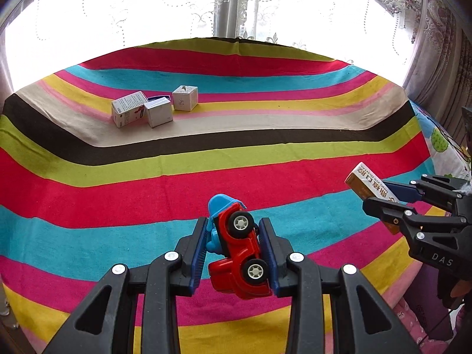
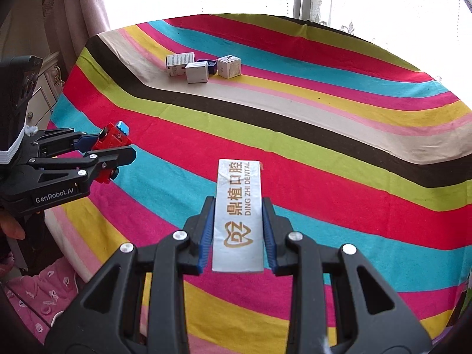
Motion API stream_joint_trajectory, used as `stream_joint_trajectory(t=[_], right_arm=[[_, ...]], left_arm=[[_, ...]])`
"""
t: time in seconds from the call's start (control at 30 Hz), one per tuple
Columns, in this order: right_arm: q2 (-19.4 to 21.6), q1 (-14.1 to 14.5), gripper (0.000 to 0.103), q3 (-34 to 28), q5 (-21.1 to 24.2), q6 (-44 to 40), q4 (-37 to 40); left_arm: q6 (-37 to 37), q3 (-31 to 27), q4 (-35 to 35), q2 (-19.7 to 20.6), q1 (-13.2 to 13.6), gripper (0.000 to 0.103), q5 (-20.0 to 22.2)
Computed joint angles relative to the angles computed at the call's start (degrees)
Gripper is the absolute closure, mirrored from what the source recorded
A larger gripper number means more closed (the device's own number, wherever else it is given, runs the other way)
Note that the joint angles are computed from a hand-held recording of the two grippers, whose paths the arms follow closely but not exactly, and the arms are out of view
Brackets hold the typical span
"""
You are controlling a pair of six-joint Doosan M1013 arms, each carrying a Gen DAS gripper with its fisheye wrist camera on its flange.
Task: Organize rigid objects
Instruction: 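Carry the red toy car and dental box toward the storage box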
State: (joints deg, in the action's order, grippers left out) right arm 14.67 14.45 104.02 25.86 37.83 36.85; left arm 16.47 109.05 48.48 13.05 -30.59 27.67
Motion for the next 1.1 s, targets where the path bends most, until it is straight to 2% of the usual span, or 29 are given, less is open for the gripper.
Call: stream_joint_trajectory(t=[0.67, 0.93, 1.1], right_arm=[[-9.8, -2.7, 0.069, 9.2, -4.8, -5.7, 4.7], [-13.7, -5.2, 0.069, 12.3, -7.1, -5.8, 5.6], [-15.9, -8.1, 0.069, 14.2, -8.3, -5.2, 6.2]], left_arm=[[-3.4, 2.4, 7.3, -4.2, -7.0, 0.067, 2.9], [-0.7, 0.5, 8.5, -4.1, -10.3, 0.067, 3.7], [6.5, -2.3, 5.0, -2.8, -12.1, 0.067, 1.6]])
